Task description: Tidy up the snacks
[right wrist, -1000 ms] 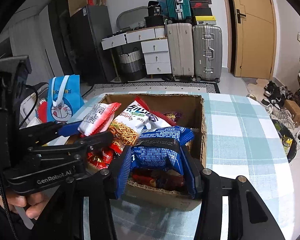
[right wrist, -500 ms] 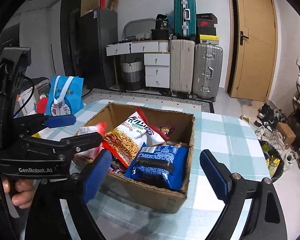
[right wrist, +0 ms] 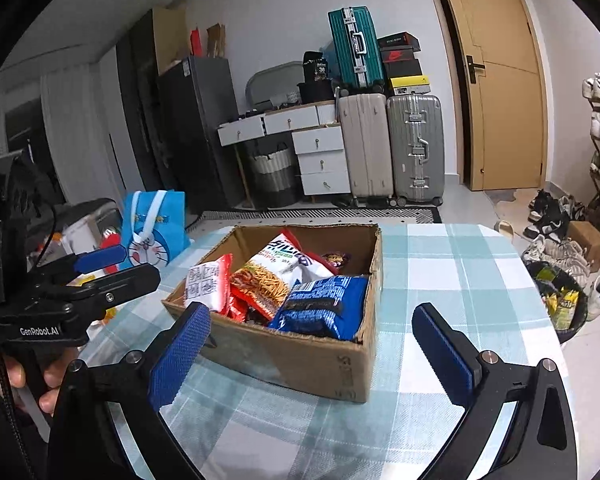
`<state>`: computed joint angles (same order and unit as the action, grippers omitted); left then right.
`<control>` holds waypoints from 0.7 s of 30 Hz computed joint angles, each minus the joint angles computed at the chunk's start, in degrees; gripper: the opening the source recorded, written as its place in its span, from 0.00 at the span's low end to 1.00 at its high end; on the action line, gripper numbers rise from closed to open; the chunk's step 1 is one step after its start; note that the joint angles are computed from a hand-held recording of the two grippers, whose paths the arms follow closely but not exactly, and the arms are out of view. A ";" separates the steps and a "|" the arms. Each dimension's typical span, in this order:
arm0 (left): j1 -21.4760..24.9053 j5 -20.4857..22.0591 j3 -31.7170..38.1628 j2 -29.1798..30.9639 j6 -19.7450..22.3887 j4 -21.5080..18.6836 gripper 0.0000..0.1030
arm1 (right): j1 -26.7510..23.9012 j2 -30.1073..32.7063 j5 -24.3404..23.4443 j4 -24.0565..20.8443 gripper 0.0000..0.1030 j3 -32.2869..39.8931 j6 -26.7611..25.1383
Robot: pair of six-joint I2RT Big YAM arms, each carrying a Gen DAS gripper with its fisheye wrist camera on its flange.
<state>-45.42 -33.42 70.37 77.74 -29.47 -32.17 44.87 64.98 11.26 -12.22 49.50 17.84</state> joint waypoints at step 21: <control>-3.41 -6.95 -12.98 -2.28 -0.36 14.75 1.00 | 3.72 -1.52 2.35 11.96 1.00 -8.55 -2.71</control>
